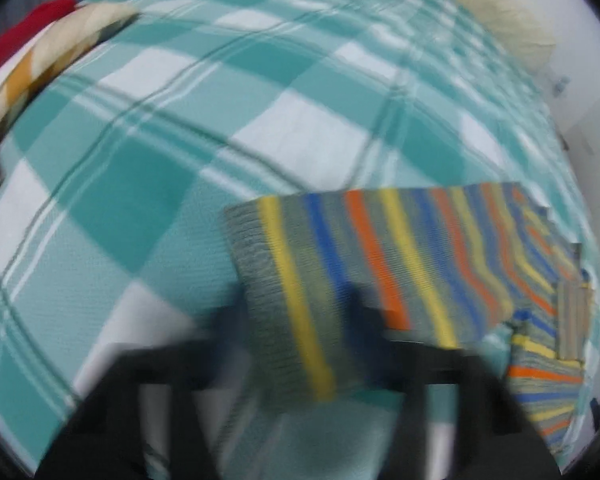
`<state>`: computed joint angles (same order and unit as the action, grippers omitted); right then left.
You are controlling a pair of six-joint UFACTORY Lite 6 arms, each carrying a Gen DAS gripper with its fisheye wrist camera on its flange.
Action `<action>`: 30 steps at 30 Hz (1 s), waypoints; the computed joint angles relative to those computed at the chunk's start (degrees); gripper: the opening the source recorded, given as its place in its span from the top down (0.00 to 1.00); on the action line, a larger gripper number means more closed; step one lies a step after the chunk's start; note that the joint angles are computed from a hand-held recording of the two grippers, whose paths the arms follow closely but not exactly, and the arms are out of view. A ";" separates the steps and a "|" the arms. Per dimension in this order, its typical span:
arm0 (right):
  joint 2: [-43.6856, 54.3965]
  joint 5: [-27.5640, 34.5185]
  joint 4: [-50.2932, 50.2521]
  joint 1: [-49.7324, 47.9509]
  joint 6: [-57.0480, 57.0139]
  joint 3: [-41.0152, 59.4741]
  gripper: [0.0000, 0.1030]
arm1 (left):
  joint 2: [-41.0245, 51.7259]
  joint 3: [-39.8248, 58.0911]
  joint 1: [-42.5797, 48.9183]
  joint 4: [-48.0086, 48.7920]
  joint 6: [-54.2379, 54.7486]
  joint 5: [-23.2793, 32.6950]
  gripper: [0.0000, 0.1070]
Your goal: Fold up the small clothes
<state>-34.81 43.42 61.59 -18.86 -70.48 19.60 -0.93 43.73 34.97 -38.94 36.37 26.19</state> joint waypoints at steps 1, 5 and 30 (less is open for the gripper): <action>0.42 0.03 0.18 -0.28 -0.06 0.10 0.35 | 1.17 1.53 -0.05 -1.09 0.72 1.45 0.96; 1.01 1.48 0.79 -2.69 -0.70 0.58 0.35 | -3.62 5.51 -9.93 14.72 -17.04 0.64 0.97; 0.05 9.55 1.18 -14.12 -4.75 2.49 0.35 | 28.30 50.51 -67.54 53.25 -62.78 8.11 0.23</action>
<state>-34.76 52.97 62.77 -32.98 -75.23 22.09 27.37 94.25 -32.57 14.31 -26.41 34.29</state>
